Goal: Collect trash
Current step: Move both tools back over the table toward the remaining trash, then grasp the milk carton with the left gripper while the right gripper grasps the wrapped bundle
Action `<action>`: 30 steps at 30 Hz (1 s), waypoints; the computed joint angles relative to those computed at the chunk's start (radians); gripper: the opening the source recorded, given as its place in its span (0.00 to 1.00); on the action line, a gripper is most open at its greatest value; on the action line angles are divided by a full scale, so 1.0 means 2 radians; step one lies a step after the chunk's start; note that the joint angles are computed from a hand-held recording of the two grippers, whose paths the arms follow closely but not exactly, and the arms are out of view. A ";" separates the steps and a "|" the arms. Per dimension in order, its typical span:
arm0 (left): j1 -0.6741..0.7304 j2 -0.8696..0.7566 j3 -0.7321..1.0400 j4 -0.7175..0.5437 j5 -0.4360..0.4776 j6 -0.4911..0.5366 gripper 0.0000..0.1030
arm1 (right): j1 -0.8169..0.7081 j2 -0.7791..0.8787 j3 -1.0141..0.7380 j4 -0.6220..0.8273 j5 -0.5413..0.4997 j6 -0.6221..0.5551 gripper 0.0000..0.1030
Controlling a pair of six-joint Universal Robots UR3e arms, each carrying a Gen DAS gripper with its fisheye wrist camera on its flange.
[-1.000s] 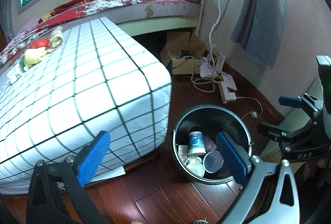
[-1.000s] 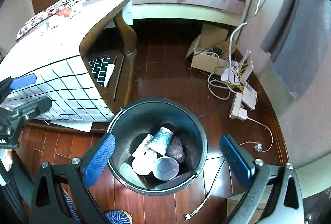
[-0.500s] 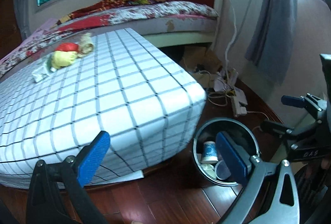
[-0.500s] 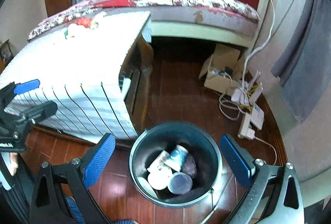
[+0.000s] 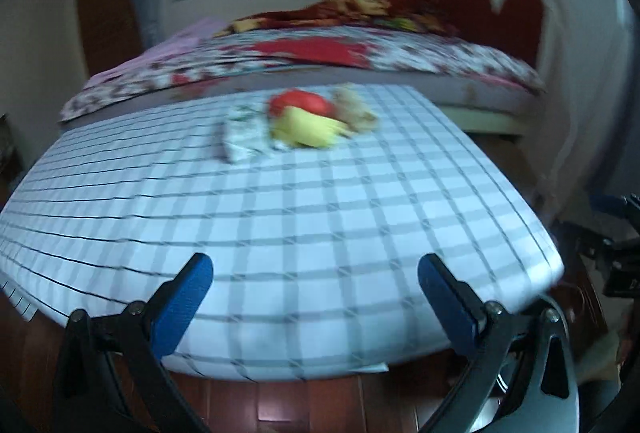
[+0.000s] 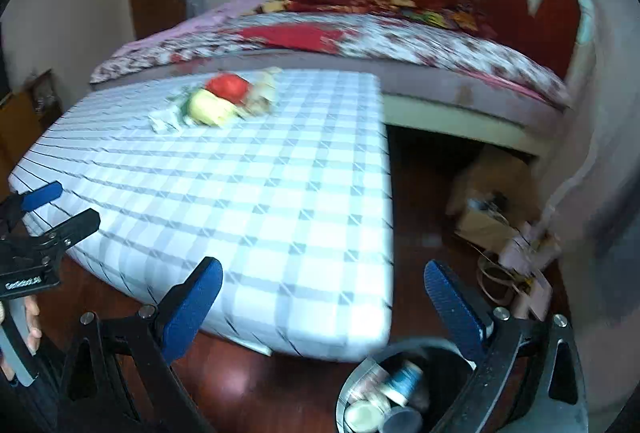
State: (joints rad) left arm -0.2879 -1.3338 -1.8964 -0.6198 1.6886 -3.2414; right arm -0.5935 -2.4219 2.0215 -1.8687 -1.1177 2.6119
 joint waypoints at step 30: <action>0.123 -0.447 0.486 -0.141 -0.076 0.013 0.74 | 0.303 0.922 -0.874 -0.017 -0.160 0.199 0.73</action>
